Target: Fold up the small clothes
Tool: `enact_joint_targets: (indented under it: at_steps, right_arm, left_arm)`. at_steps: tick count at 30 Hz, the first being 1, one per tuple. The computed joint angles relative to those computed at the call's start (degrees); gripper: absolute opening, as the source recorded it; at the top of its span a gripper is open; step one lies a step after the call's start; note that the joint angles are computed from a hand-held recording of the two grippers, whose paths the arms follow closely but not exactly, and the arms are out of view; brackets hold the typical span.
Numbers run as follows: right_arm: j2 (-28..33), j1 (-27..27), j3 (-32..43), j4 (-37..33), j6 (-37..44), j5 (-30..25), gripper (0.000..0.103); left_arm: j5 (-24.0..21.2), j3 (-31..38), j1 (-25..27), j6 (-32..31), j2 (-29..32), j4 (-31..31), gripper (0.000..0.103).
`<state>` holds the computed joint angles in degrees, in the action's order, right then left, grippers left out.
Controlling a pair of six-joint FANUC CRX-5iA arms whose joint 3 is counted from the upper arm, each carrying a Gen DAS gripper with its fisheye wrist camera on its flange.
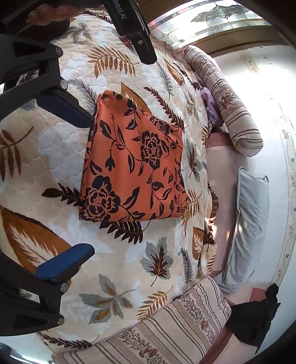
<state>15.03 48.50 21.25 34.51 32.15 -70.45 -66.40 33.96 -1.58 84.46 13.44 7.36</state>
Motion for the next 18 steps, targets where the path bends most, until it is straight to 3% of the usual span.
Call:
enact_joint_targets:
  at_steps: [14,18]
  right_arm:
    - [1.6,-0.6,2.1,-1.4,0.9,-0.8,0.103]
    - [-0.5,-4.4,0.3,-9.0,-1.0,6.1,0.103]
  left_arm:
    - [-0.1,-0.9,1.0,-2.1,0.3,1.6,0.096]
    - [-0.8,-2.0,2.3,-2.2,1.0,2.4,0.096]
